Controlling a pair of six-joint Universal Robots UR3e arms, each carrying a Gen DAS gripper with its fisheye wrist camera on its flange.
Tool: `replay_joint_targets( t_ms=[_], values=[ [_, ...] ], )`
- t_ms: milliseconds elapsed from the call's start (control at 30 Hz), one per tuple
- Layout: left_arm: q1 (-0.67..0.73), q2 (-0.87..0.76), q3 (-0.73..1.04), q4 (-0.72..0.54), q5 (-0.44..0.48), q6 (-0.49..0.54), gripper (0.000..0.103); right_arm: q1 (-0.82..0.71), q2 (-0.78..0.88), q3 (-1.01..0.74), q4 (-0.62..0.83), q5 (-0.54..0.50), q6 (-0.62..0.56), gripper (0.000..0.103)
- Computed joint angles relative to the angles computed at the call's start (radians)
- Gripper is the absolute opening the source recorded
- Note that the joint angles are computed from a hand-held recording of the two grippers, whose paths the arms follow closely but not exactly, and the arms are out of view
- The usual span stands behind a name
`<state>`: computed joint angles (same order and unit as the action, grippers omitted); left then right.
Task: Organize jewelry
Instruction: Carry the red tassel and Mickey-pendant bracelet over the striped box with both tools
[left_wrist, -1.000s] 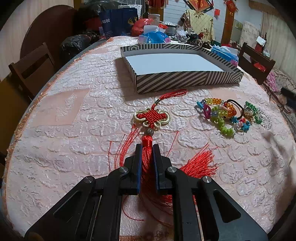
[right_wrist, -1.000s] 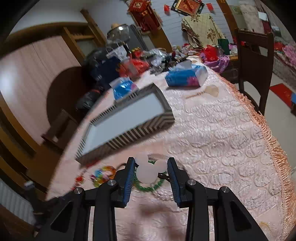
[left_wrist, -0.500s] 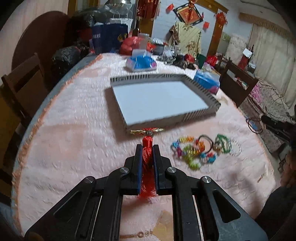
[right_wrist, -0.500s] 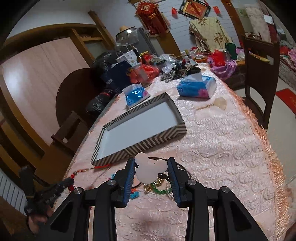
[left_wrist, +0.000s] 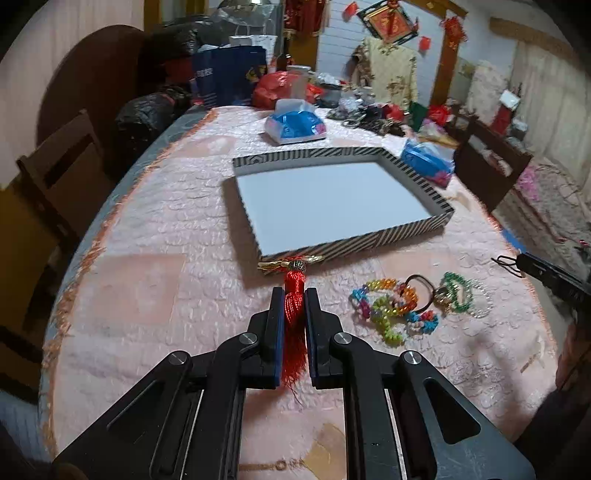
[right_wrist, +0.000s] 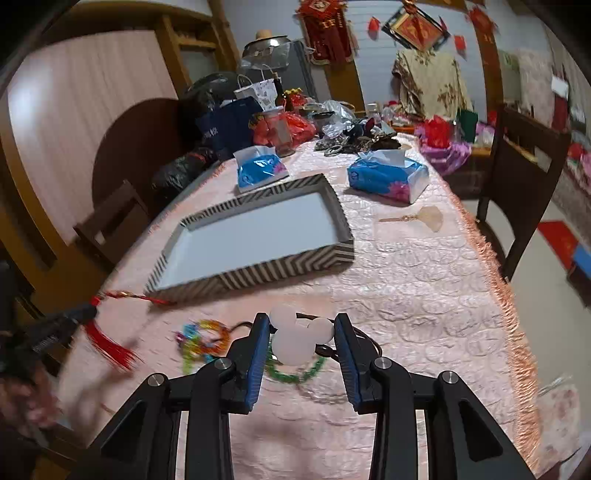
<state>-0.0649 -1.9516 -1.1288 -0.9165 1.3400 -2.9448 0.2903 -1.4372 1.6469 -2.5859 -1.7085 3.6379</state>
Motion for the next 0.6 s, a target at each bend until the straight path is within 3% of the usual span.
replay_joint_targets(
  t_ms=[233,600],
  values=[
    [-0.118,0.055,-0.105,0.067,0.161,-0.061,0.009,0.052,0.015,0.025,-0.008,-0.041,0.011,0.034],
    [-0.151,0.054,-0.120,0.064,0.200,-0.062,0.009,0.111,0.073,-0.039,0.038,-0.092,0.005,0.034]
  ],
)
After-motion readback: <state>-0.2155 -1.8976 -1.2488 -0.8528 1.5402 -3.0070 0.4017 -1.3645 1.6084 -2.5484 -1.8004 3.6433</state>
